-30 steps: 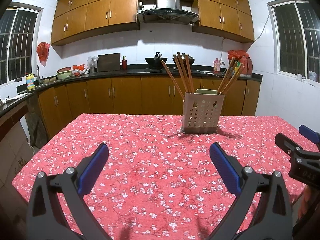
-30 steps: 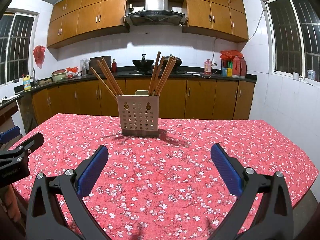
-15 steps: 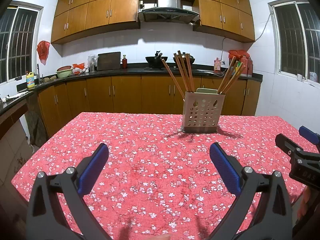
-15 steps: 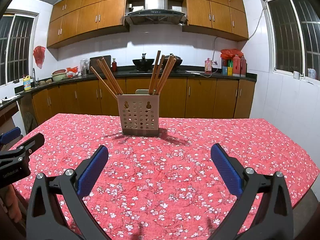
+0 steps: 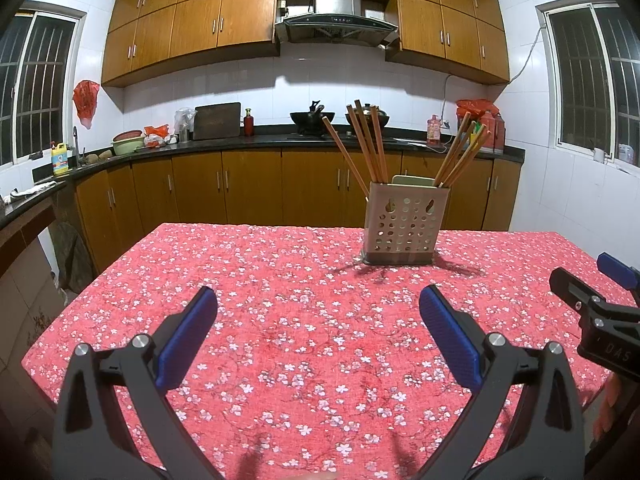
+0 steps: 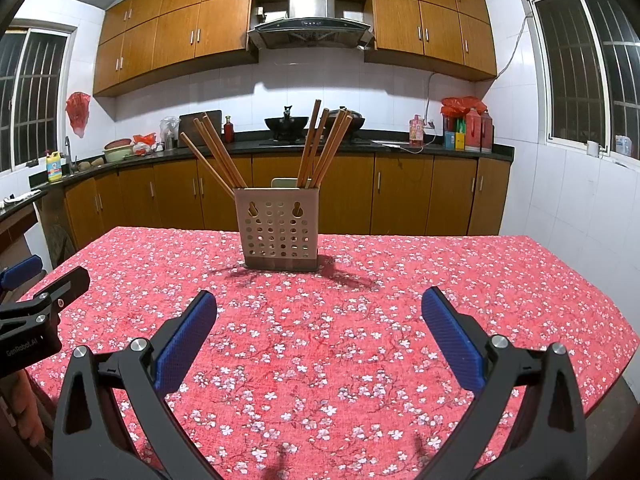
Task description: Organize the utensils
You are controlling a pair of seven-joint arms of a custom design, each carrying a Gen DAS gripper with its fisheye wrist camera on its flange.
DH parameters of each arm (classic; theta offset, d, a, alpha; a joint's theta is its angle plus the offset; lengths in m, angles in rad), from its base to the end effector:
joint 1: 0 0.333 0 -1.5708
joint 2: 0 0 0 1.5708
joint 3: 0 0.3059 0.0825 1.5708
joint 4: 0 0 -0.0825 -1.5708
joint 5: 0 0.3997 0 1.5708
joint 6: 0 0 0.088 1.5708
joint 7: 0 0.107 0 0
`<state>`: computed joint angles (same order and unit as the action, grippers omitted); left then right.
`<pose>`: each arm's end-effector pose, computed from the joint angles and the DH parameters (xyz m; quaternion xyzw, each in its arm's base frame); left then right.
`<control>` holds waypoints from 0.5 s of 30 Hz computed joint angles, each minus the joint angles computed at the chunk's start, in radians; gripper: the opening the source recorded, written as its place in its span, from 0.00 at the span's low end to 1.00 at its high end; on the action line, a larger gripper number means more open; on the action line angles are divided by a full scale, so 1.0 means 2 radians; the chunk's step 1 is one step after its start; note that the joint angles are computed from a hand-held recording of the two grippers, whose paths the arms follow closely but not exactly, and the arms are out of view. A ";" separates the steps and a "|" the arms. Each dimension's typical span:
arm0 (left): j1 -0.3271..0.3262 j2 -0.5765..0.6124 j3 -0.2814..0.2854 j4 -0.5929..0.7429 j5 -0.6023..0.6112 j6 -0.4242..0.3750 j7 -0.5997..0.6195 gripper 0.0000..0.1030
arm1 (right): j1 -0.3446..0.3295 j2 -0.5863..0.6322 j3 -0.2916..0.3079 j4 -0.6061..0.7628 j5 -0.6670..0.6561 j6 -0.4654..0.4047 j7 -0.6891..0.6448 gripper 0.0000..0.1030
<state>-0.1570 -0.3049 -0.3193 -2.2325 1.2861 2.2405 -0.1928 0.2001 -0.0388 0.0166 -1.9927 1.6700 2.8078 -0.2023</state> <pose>0.4672 -0.2218 0.5266 -0.7182 0.4037 -0.2784 0.4936 0.5873 0.0804 0.5160 -0.7094 0.3980 -0.2744 0.5129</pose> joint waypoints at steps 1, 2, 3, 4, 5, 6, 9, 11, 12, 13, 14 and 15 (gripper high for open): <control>0.000 0.000 0.000 0.000 0.000 -0.001 0.000 0.96 | 0.000 0.000 0.000 0.000 0.000 0.000 0.000 0.98; 0.000 0.000 0.000 0.000 0.000 0.000 0.000 0.96 | 0.000 -0.001 0.000 -0.001 0.000 0.000 0.000 0.98; 0.000 0.001 0.000 0.001 0.000 -0.001 0.000 0.96 | 0.000 -0.001 0.000 -0.001 0.000 -0.001 0.000 0.98; 0.000 0.001 0.000 0.001 0.000 -0.002 0.000 0.96 | 0.000 0.000 0.000 0.000 0.000 0.000 0.001 0.98; -0.001 0.001 0.000 0.001 0.000 -0.002 0.000 0.96 | 0.000 0.000 0.000 0.000 -0.001 0.000 0.001 0.98; -0.001 0.001 0.000 0.001 0.000 -0.002 0.000 0.96 | 0.000 0.000 0.000 0.000 -0.002 0.000 0.002 0.98; -0.001 0.002 0.000 0.001 0.000 -0.001 -0.001 0.96 | 0.000 -0.001 -0.001 -0.002 -0.002 -0.001 0.003 0.98; -0.001 0.002 0.000 0.001 0.000 -0.001 -0.001 0.96 | 0.000 -0.002 -0.001 -0.003 -0.001 -0.001 0.002 0.98; -0.001 0.002 0.000 0.001 0.000 0.000 -0.001 0.96 | 0.000 -0.003 -0.001 -0.004 0.001 -0.001 0.001 0.98; -0.001 0.002 0.001 0.000 0.000 0.001 -0.001 0.96 | 0.000 -0.002 -0.001 -0.003 0.000 -0.001 0.001 0.98; -0.001 0.002 0.001 0.000 0.000 0.001 -0.001 0.96 | 0.000 -0.002 -0.001 -0.004 0.000 -0.001 0.002 0.98; -0.001 0.003 0.001 0.000 0.001 0.002 -0.002 0.96 | 0.000 -0.001 -0.001 -0.003 -0.001 -0.001 0.002 0.98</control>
